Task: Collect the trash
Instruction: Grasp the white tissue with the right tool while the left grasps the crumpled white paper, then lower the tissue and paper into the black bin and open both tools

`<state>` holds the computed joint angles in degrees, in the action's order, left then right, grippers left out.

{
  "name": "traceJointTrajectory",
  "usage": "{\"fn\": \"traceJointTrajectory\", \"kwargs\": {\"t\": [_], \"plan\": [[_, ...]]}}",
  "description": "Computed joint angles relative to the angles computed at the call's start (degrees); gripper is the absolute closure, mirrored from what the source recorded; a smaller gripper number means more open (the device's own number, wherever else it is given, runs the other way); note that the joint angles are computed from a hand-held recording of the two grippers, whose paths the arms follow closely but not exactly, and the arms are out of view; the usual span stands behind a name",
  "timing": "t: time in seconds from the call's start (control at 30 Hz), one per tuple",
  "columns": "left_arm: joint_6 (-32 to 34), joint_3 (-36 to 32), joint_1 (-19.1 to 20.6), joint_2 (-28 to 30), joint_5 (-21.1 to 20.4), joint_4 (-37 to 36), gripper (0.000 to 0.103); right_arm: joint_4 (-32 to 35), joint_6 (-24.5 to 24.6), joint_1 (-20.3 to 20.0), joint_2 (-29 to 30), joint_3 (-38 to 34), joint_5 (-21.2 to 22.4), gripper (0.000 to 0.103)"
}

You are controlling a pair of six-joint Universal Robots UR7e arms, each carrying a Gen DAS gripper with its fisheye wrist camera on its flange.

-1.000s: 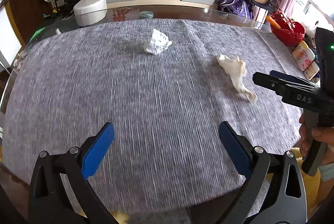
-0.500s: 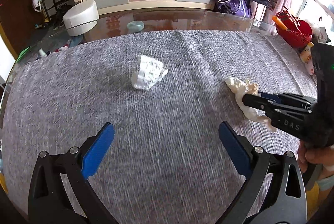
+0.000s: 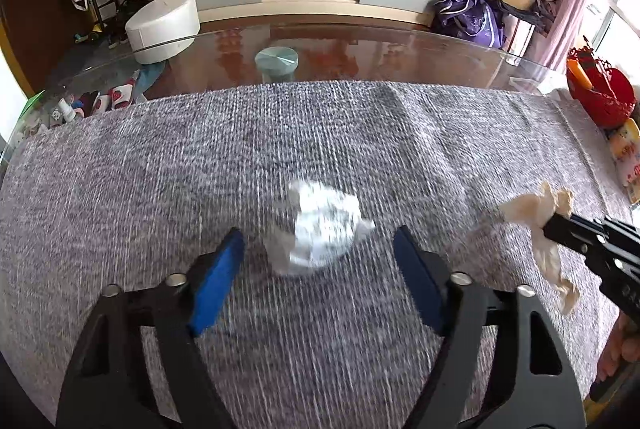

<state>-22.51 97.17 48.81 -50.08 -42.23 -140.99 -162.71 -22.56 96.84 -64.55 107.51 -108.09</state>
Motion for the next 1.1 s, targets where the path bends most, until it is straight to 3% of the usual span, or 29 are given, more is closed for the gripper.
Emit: {"fn": "traceJointTrajectory", "kwargs": {"t": [0.17,0.37,0.6,0.9,1.1], "plan": [[-0.24,-1.71,0.46,0.81,0.17,1.08,0.07,-0.42,0.59,0.36,-0.11,0.34,-0.83,0.092],[-1.43,1.65,-1.95,-2.06,-1.1,0.11,0.073,-2.47,0.23,2.35,-2.73,2.75,-3.74,0.092],[-6.18,9.35,-8.39,-8.24,-1.03,0.33,0.074,-2.21,0.8,4.47,-9.36,7.89,-3.5,0.092],[-16.69,21.19,-19.01,-16.6,-3.51,1.27,0.074,-0.75,1.57,6.81,-20.07,18.07,-4.92,0.092],[-27.07,28.66,-25.54,-20.43,-5.89,3.53,0.074,1.45,2.61,6.74,-26.7,25.41,-5.16,0.092]]}}
